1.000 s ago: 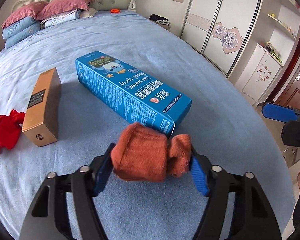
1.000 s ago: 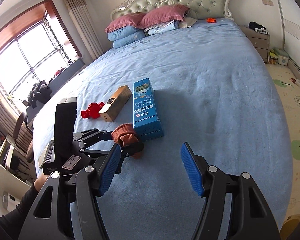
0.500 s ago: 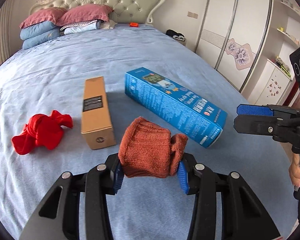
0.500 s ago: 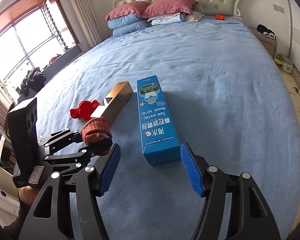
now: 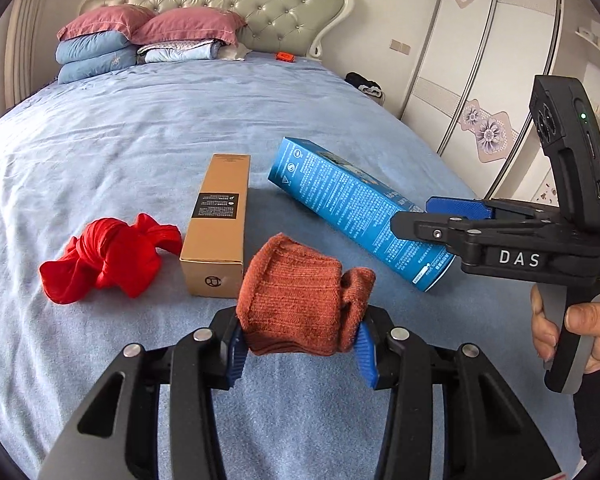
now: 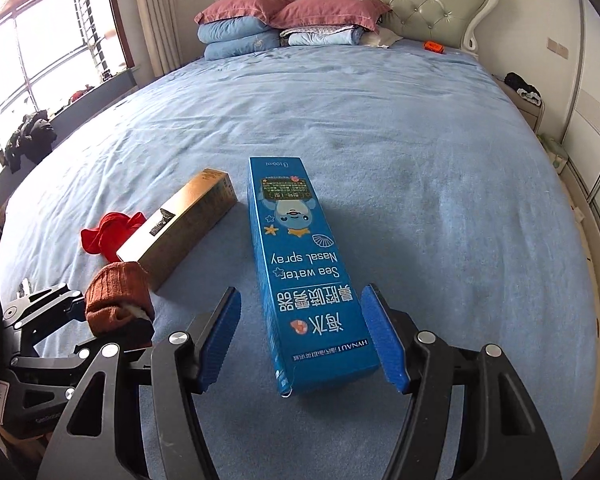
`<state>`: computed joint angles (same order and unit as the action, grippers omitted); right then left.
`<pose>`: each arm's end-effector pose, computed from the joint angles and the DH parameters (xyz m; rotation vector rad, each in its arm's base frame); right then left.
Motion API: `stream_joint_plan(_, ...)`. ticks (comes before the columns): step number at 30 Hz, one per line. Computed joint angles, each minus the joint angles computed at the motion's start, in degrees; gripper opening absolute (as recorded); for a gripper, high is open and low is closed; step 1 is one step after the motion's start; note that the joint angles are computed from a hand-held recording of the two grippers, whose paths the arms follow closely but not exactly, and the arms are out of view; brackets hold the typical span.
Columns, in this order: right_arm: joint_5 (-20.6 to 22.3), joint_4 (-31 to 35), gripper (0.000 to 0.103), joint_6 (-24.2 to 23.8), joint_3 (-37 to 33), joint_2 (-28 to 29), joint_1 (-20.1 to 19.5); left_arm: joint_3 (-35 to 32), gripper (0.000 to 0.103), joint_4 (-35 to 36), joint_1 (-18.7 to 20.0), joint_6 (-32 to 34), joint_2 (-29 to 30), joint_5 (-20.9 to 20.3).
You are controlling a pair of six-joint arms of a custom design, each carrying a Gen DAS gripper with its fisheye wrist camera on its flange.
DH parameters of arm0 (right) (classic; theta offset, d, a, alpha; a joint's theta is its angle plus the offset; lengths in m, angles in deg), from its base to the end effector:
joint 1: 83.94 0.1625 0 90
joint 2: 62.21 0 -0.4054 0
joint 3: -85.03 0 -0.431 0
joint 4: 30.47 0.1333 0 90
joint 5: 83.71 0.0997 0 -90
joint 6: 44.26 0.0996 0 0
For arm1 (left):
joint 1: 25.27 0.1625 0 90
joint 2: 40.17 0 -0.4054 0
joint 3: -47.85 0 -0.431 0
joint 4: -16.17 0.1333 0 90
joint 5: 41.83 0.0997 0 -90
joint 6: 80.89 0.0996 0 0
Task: Collect trash
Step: 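Grasp the orange sock with the left tool while the right tool grasps the blue nasal-spray box, then carry the orange sock and blue box over the yellow bin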
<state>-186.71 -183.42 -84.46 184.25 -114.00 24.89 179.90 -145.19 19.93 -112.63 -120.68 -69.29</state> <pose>0.3194 -0.5930 0.0968 1.3666 -2.5038 0.3217 -0.1558 -0.4714 0.2155 0.0185 2.2360 -1.1414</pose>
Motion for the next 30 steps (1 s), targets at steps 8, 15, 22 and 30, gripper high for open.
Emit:
stream_joint_plan(8,-3.38,-6.47,0.062,-4.25,0.17,2.44,1.49,0.29,0.044,-1.11,0.55,-0.37,-0.35,-0.98)
stream_joint_plan(15,-2.70,-2.44,0.052,-2.51,-1.23,3.51,0.61,-0.10,0.044,-1.43,0.91,0.60,0.16,-1.35)
stream_joint_plan(22,-0.03,-3.98,0.045,-2.04,2.16,0.04,-0.01,0.19,0.044,-4.45,0.65,2.59,0.75,-2.16)
stream_joint_plan(30,3.77,-4.78,0.045,-3.28,11.97,-13.08,-2.11,0.03,0.044,-7.08,-1.13,2.82,2.91,-4.73)
